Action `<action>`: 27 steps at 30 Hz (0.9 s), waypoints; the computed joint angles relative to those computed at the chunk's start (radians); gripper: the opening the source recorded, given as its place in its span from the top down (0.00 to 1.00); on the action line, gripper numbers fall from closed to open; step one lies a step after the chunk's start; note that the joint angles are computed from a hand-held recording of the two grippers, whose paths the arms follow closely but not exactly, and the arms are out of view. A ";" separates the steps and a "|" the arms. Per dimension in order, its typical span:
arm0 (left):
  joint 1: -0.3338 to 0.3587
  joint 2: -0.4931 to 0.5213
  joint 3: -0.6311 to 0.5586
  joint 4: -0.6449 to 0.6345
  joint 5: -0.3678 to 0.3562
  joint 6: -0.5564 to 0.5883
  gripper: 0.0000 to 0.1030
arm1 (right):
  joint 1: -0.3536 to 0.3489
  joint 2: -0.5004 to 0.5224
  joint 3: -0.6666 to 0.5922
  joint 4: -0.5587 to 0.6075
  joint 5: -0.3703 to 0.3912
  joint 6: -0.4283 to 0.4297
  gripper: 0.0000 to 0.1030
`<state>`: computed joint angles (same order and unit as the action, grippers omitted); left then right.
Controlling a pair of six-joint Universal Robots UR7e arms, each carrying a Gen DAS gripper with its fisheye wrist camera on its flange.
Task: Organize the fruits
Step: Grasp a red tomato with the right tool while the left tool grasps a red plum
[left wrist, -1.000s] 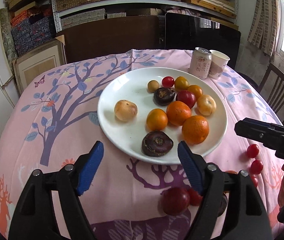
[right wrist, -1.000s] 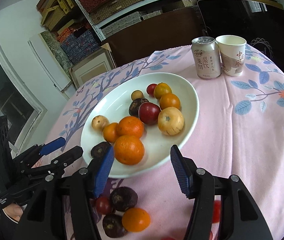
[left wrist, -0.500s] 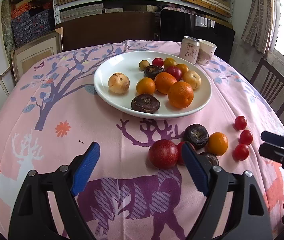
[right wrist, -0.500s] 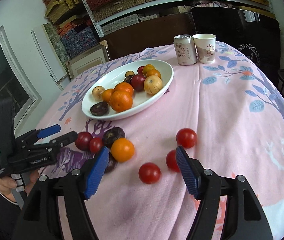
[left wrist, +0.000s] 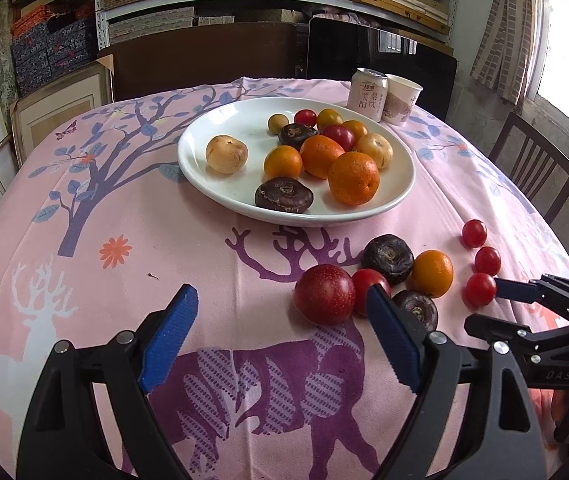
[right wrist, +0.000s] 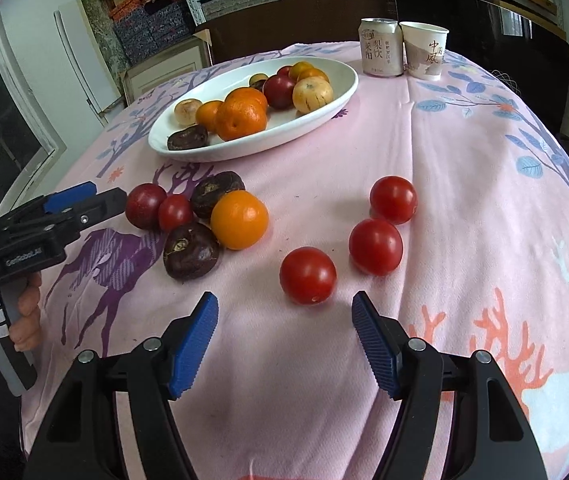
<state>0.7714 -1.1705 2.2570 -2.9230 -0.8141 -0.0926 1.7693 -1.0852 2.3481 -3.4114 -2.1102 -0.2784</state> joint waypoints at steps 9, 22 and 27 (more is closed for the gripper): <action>0.011 0.032 -0.007 0.020 -0.004 0.015 0.19 | -0.016 0.031 -0.006 -0.099 -0.002 -0.048 0.72; 0.058 0.058 -0.035 -0.009 -0.082 -0.015 0.38 | -0.034 -0.008 0.019 -0.035 0.129 -0.047 0.72; 0.076 0.070 -0.049 -0.044 -0.130 -0.030 0.45 | -0.029 -0.004 0.017 -0.027 0.120 -0.052 0.72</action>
<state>0.8474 -1.1009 2.2079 -2.9672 -0.9445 -0.1230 1.7403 -1.0892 2.3651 -3.4381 -1.9897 -0.3306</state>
